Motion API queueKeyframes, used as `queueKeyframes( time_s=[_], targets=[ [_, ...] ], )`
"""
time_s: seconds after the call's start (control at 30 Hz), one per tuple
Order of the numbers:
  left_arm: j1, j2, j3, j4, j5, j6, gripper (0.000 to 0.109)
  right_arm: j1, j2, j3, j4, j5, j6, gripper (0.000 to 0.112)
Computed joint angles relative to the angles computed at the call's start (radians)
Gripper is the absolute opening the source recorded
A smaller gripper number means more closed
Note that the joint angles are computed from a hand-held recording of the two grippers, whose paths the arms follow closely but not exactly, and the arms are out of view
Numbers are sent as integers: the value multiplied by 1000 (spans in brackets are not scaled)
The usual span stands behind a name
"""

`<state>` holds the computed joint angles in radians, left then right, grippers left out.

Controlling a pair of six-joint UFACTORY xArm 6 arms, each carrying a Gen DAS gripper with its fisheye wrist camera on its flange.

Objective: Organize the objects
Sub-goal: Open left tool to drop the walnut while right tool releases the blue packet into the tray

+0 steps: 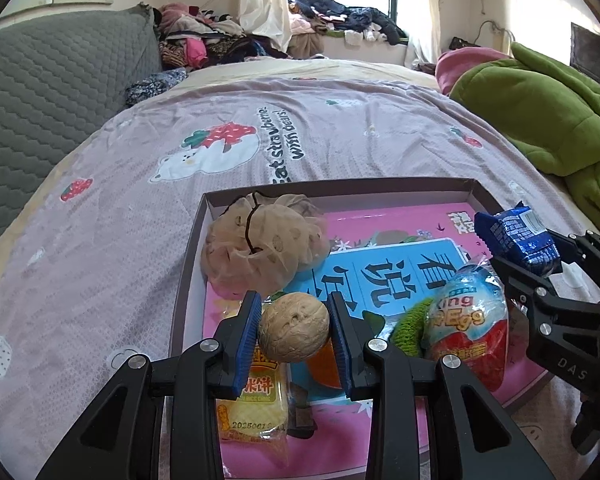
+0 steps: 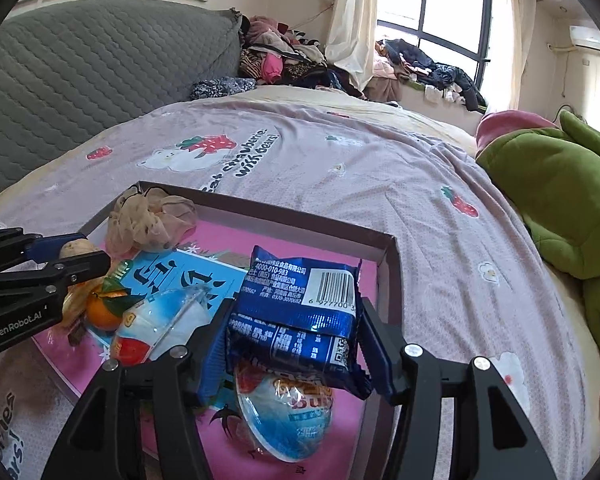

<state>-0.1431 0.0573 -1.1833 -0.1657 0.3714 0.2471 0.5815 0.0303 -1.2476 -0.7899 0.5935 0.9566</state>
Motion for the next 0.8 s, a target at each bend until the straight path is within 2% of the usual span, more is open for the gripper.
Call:
queueKeyframes(
  time_s=[0.23,0.3,0.37,0.7,0.8],
  targets=[
    [-2,13,-5,13,3,-15,39,5,16,-11,31,7,-11,62],
    [-2,10,-1,-4,3,1,42,3,16,-11,45,1,-17,62],
    [-2,8,2,0,-2,-2,51,5,17,-12,43,7,-17,62],
    [3,-26,30,-21,-11,18,62,12,12,-11,48,12,-14,62],
    [4,-38,39,6,-10,-11,64,13,8,-10,43,18,-1,63]
  ],
)
